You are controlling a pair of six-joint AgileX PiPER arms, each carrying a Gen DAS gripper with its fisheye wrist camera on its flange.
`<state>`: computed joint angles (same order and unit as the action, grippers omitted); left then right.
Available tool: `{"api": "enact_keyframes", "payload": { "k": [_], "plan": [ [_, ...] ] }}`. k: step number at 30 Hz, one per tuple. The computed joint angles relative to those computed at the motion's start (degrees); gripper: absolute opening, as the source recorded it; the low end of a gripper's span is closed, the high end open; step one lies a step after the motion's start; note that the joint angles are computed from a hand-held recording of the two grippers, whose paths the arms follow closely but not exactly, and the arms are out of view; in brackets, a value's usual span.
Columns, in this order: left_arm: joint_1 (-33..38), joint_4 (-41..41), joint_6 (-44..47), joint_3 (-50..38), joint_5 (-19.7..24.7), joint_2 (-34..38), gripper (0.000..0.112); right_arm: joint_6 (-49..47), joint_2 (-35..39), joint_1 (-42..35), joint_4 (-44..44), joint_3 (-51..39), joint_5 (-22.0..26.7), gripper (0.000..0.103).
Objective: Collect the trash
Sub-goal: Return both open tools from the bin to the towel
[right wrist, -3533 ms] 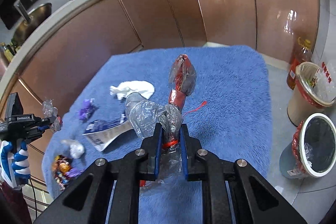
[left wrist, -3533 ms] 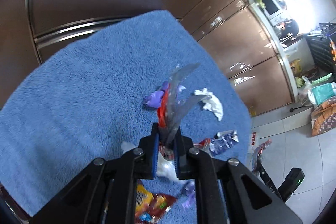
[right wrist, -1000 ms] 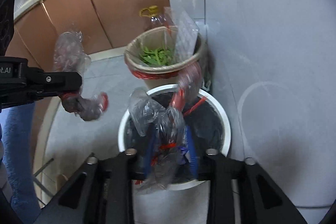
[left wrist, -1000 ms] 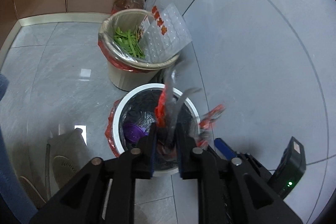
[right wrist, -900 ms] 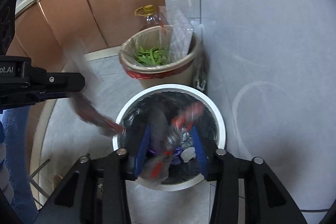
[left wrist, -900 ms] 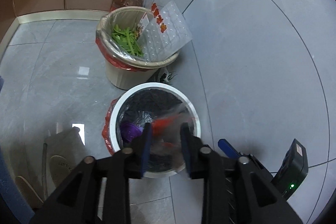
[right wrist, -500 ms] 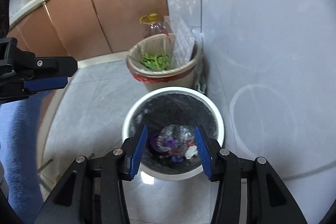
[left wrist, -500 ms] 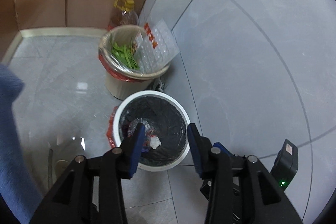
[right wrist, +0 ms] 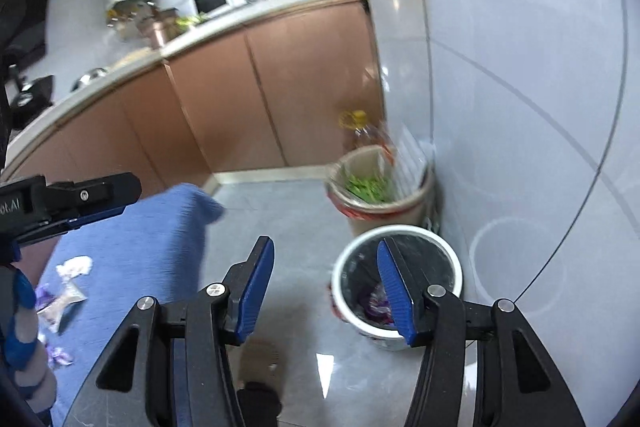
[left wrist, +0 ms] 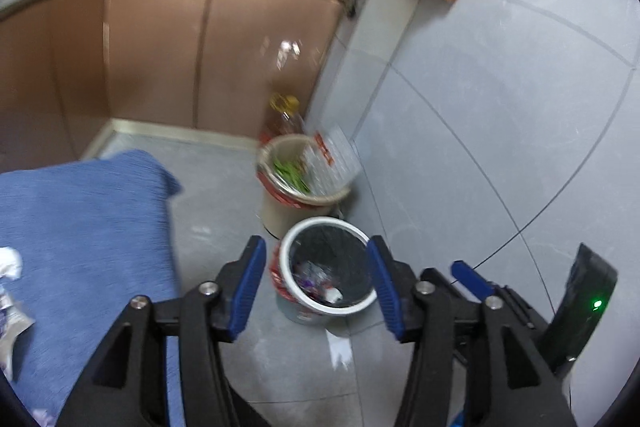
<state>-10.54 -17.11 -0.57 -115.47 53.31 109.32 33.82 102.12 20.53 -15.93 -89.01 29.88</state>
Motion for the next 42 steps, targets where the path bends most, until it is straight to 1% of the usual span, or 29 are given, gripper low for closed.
{"api": "enact_keyframes", "payload": {
  "k": [4,8,13,16,18,20,23,25,26,27,29,31,33,35,36,37,38,39,40,42],
  "plan": [
    [2.32,0.91,1.54,14.5,-5.62,-12.35,0.051,4.14,-6.59,4.54,-3.69,3.86,0.17,0.055],
    [5.74,1.42,2.7,24.58,-8.06,-22.77,0.051,9.01,-11.61,9.63,-8.3,5.55,2.03,0.055],
    [12.7,-0.37,6.01,30.82,-6.58,-33.38,0.051,15.84,-16.97,17.45,-16.48,4.93,6.51,0.056],
    [18.44,-2.81,9.19,33.35,-4.84,-39.31,0.051,17.62,-18.15,20.75,-19.33,3.33,8.46,0.062],
    [21.33,-2.52,9.65,34.97,-4.45,-43.04,0.051,19.74,-19.05,23.77,-22.46,2.43,10.43,0.063],
    [23.98,-2.23,9.83,36.83,-4.26,-46.44,0.051,20.91,-19.9,25.84,-23.94,2.23,11.07,0.063],
    [29.69,-4.83,12.82,40.45,-3.59,-51.47,0.051,23.25,-20.76,29.4,-26.64,2.1,12.72,0.064],
    [31.06,-3.16,12.08,42.73,-4.31,-54.12,0.054,24.06,-20.93,31.09,-27.77,2.28,13.28,0.066],
    [32.42,-3.52,12.66,44.13,-4.55,-55.65,0.059,24.59,-20.96,32.28,-28.49,2.2,13.8,0.067],
    [34.14,-3.8,13.17,45.98,-5.18,-57.64,0.062,25.19,-21.04,33.27,-29.27,2.3,14.16,0.067],
    [35.89,-3.35,13.67,48.09,-6.0,-59.93,0.062,26.14,-20.75,35.6,-31.0,1.74,15.36,0.07],
    [39.26,-5.11,16.32,49.88,-5.93,-62.16,0.063,26.94,-20.73,36.76,-32.18,1.96,15.27,0.073],
    [45.73,-10.76,22.29,51.31,-4.04,-63.95,0.063,28.2,-20.6,38.68,-33.98,1.67,15.89,0.075],
    [54.24,-18.89,29.87,52.55,-0.66,-65.3,0.063,29.37,-20.29,40.37,-35.43,1.5,16.09,0.076],
    [56.27,-20.56,31.46,52.78,0.16,-65.46,0.063,29.77,-20.05,41.01,-35.83,1.31,16.18,0.076],
    [60.58,-24.15,34.93,53.35,2.23,-65.97,0.063,30.18,-19.82,41.64,-36.14,1.26,16.14,0.076],
    [62.6,-25.58,36.46,53.7,3.04,-66.23,0.063,30.1,-19.41,41.92,-36.1,0.82,16.23,0.076],
    [66.12,-27.93,39.03,54.41,4.53,-66.82,0.063,30.13,-19.05,42.38,-36.2,0.65,16.32,0.076],
    [67.4,-28.92,40.1,54.65,4.95,-66.89,0.063,29.88,-18.63,42.66,-36.04,0.29,16.42,0.076],
    [74.22,-33.87,44.87,55.26,8.79,-66.87,0.063,29.32,-17.86,43.13,-35.46,-0.04,16.37,0.076]
  ]
}}
